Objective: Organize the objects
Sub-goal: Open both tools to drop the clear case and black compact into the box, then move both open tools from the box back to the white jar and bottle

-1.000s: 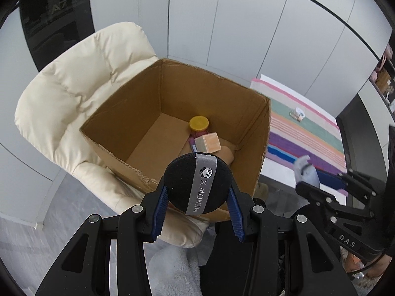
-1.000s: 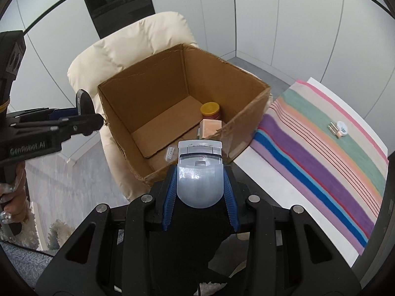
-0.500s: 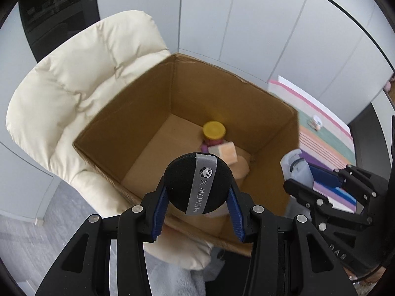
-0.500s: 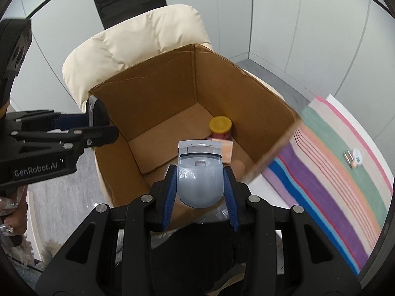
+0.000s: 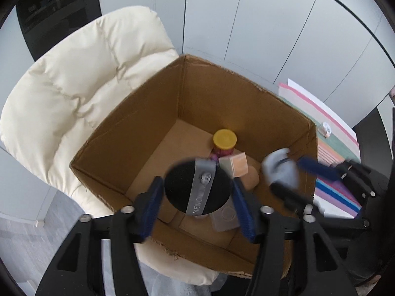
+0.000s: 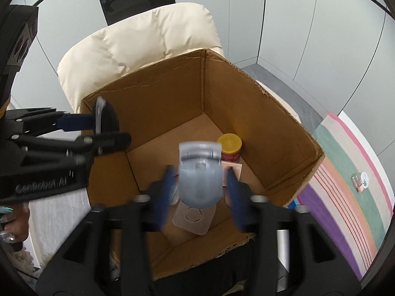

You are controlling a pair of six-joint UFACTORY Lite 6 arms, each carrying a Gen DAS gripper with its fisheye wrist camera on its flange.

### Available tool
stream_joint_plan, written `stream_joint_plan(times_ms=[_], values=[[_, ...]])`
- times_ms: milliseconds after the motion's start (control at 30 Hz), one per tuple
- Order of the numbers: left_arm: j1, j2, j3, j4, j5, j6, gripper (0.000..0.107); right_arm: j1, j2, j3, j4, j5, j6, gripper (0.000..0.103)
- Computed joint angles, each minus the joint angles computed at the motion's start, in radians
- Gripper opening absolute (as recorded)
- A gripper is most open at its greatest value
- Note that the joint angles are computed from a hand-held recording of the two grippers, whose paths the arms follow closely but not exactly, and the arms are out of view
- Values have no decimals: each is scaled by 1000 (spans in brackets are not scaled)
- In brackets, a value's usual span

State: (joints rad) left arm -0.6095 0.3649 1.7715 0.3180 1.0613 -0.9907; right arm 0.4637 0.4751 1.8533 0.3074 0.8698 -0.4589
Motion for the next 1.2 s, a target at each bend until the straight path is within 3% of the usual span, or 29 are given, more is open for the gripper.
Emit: stream_joint_plan(times_ms=[33, 100, 367, 667, 933, 1200], values=[[-1, -4, -1, -2, 0, -3, 77, 10, -17, -17, -34, -32, 34, 103], [-9, -16, -8, 16, -1, -13, 81, 13, -49, -53, -35, -79, 35, 103], [-14, -41, -22, 54, 9, -30, 82, -17, 7, 20, -1, -9, 62, 103], [-15, -36, -19, 64, 15, -26, 82, -27, -8, 24, 5, 0, 66, 103], [-38, -28, -3, 91, 31, -33, 82, -50, -62, -36, 13, -11, 57, 103], [-74, 72, 132, 88, 51, -3, 82, -133, -157, -140, 19, -26, 62, 103]])
